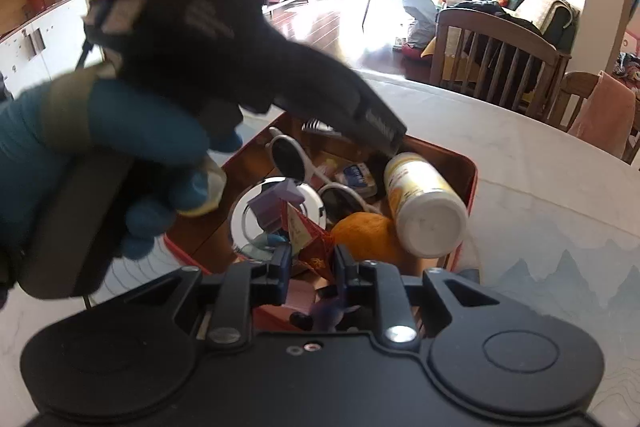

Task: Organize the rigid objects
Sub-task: 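Carry the nail clipper and red wrapper over the red box and lower them in, then open both grippers to release the clipper and wrapper into the box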

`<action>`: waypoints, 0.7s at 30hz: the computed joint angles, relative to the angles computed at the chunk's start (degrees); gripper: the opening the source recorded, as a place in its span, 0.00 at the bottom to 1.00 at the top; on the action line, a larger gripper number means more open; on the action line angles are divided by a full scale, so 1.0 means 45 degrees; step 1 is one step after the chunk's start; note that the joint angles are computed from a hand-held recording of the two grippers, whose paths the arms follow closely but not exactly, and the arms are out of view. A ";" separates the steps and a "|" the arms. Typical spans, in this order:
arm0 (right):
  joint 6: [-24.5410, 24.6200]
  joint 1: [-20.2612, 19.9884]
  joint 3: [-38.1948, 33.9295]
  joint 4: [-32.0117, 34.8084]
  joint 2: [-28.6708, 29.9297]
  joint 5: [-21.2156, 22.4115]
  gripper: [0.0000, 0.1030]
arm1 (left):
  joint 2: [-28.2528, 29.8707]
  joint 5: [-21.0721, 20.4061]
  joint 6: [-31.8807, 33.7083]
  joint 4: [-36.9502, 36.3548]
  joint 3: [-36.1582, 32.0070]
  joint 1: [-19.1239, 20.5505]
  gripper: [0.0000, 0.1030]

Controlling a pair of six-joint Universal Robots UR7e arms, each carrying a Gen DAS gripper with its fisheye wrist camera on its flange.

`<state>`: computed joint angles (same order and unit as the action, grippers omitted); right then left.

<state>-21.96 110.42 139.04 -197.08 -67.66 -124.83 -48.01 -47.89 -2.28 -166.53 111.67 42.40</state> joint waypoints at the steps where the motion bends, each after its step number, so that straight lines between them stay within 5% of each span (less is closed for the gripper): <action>1: 0.0036 -0.0029 -0.0016 0.0050 -0.0013 -0.0012 0.21 | 0.0065 -0.0032 -0.0081 0.0137 -0.0064 0.0043 0.53; 17: 0.0310 0.0148 -0.0083 0.0143 0.0091 -0.0505 0.30 | 0.0185 -0.0351 -0.1258 0.1582 -0.0481 0.0425 0.54; 21: 0.0607 0.0198 -0.0084 0.0361 -0.0024 -0.0612 0.39 | 0.0050 -0.0269 -0.1478 0.1616 -0.0356 0.0345 0.54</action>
